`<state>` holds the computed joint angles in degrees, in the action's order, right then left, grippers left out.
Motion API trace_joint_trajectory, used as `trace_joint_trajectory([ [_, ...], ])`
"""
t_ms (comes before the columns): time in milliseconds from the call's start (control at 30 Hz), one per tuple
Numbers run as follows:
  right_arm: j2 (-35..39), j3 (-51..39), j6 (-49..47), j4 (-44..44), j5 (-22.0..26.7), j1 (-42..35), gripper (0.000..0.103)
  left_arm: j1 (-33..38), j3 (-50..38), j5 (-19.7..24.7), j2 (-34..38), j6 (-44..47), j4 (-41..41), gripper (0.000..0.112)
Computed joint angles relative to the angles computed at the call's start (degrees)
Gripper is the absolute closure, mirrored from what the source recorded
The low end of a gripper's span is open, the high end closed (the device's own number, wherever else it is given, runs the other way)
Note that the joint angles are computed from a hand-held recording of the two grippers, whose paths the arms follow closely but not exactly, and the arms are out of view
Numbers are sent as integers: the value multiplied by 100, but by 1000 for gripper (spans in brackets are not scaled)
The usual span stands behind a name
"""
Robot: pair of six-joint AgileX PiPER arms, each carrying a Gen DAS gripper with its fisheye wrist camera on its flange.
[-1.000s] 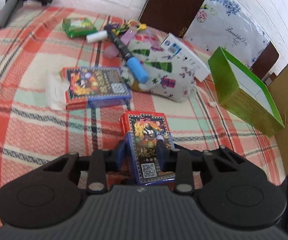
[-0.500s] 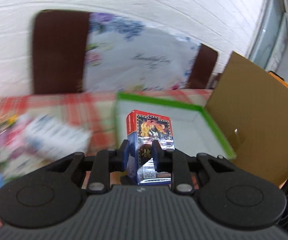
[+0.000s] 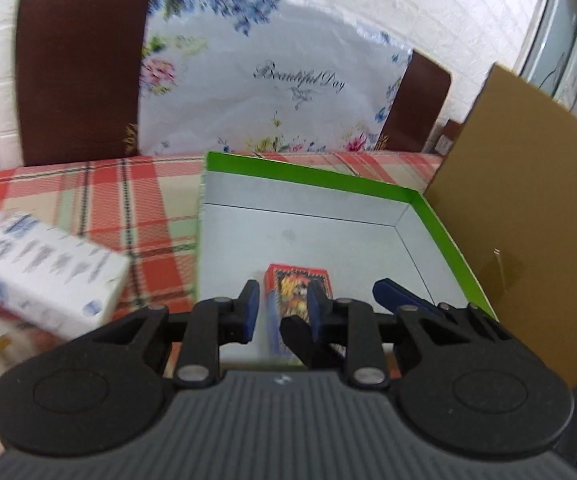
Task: Organize objects
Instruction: 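Grasp the red-and-white card pack with the left tool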
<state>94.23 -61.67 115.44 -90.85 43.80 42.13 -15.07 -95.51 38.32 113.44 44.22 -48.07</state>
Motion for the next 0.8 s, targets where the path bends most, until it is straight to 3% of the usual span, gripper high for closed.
trace_joint_trajectory([
  [133,99,36,278,-116,344,843,31,675,1520,39,-910,1421,-965,83],
  [233,310,-213,-119,256,-199,1178,33,1289,2294,139,-1290,1863,-1007,83],
  [400,995,-1432,-2723,2324,-1558,1197,38,2519,2794,362,-1376,1773,-672,84],
  [467,1362,-2018,-3869,3344,-1785,1217,38,3024,2663,411,-1266,1600,-737,80],
  [533,1813,-2763,-5015,4310,-1772,1162,38,3433,2412,402,-1092,1487,-874,79],
  [600,2332,-3740,-6161,5352,-1433,1086,37,3693,2109,348,-897,1251,-872,79],
  [800,3834,-6346,-7697,6656,-299,813,29,3936,910,782,22,669,-787,46],
])
